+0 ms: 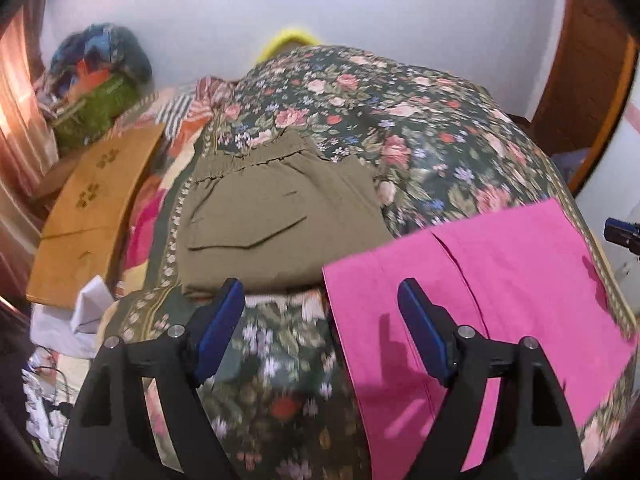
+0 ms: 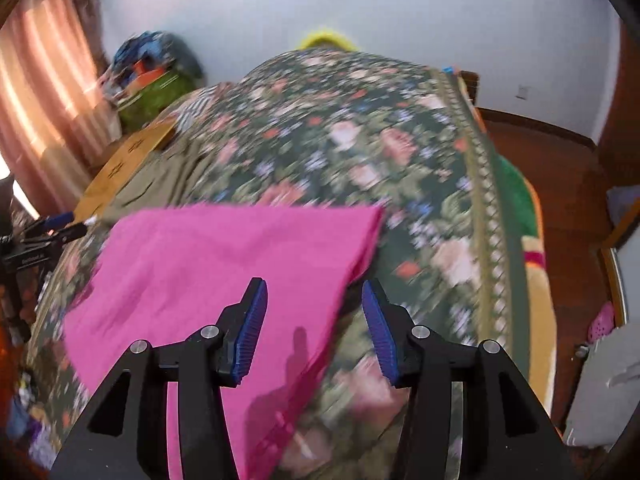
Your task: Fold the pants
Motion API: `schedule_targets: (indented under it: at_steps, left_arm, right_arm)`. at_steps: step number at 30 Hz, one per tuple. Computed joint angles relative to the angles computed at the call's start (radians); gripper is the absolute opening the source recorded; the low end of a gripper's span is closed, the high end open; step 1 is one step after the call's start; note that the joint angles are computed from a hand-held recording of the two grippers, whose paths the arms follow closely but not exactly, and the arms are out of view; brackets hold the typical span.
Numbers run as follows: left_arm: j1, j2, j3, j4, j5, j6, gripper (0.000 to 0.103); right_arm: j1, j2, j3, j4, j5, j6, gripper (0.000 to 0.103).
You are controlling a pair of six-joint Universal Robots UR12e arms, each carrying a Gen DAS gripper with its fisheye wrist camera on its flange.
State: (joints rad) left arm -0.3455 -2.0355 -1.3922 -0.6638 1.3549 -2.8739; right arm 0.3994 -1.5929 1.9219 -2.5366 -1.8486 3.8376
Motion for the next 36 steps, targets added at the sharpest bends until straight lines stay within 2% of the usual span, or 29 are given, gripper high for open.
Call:
schedule_targets:
  at_steps: [2,5,9,14,18,19,22,23,25,26,28,31,36]
  left_arm:
    - [0.005,-0.028,0.039,-0.045,-0.03,-0.018,0.068]
    - [0.012,-0.065,0.09,-0.127,-0.071,-0.044,0.059]
    - [0.02,-0.095,0.123,-0.204,-0.118,-0.072,0.058]
    - [0.021,-0.109,0.131,-0.256,-0.146,-0.068,0.057]
    - [0.025,-0.121,0.139,-0.283,-0.173,-0.085,0.057]
    - [0.026,-0.121,0.14,-0.283,-0.179,-0.087,0.053]
    - [0.032,-0.12,0.144,-0.31,-0.243,-0.051,0.026]
    - [0.03,-0.118,0.143,-0.306,-0.243,-0.039,0.022]
    - [0.021,-0.109,0.132,-0.264,-0.213,-0.023,0.019]
    - [0.017,-0.105,0.125,-0.238,-0.204,-0.014,0.014]
    - [0.015,-0.097,0.112,-0.201,-0.209,-0.009,0.01]
    - [0.012,-0.082,0.089,-0.132,-0.202,-0.01,0.004]
    - [0.003,-0.062,0.055,-0.025,-0.136,-0.002,0.003]
  right_arm:
    - [-0.021,0.006,0.001,-0.007,-0.006,0.005,0.046]
    - [-0.048,0.02,0.001,-0.015,-0.011,0.01,0.046]
    - [-0.08,0.04,0.002,-0.037,0.027,0.004,0.046]
    - [-0.103,0.063,-0.002,-0.045,0.07,-0.013,0.046]
    - [-0.12,0.077,0.011,-0.069,0.126,0.009,0.046]
    - [-0.12,0.082,0.012,-0.071,0.13,0.013,0.046]
    - [-0.127,0.088,0.023,-0.106,0.162,0.023,0.044]
    - [-0.13,0.088,0.027,-0.12,0.177,0.028,0.034]
    - [-0.137,0.089,0.03,-0.142,0.203,0.038,0.022]
    - [-0.141,0.09,0.032,-0.154,0.211,0.039,0.016]
    - [-0.139,0.09,0.035,-0.18,0.198,0.036,0.009]
    - [-0.13,0.091,0.031,-0.205,0.166,0.015,0.006]
    - [-0.111,0.094,0.013,-0.194,0.085,-0.041,0.004]
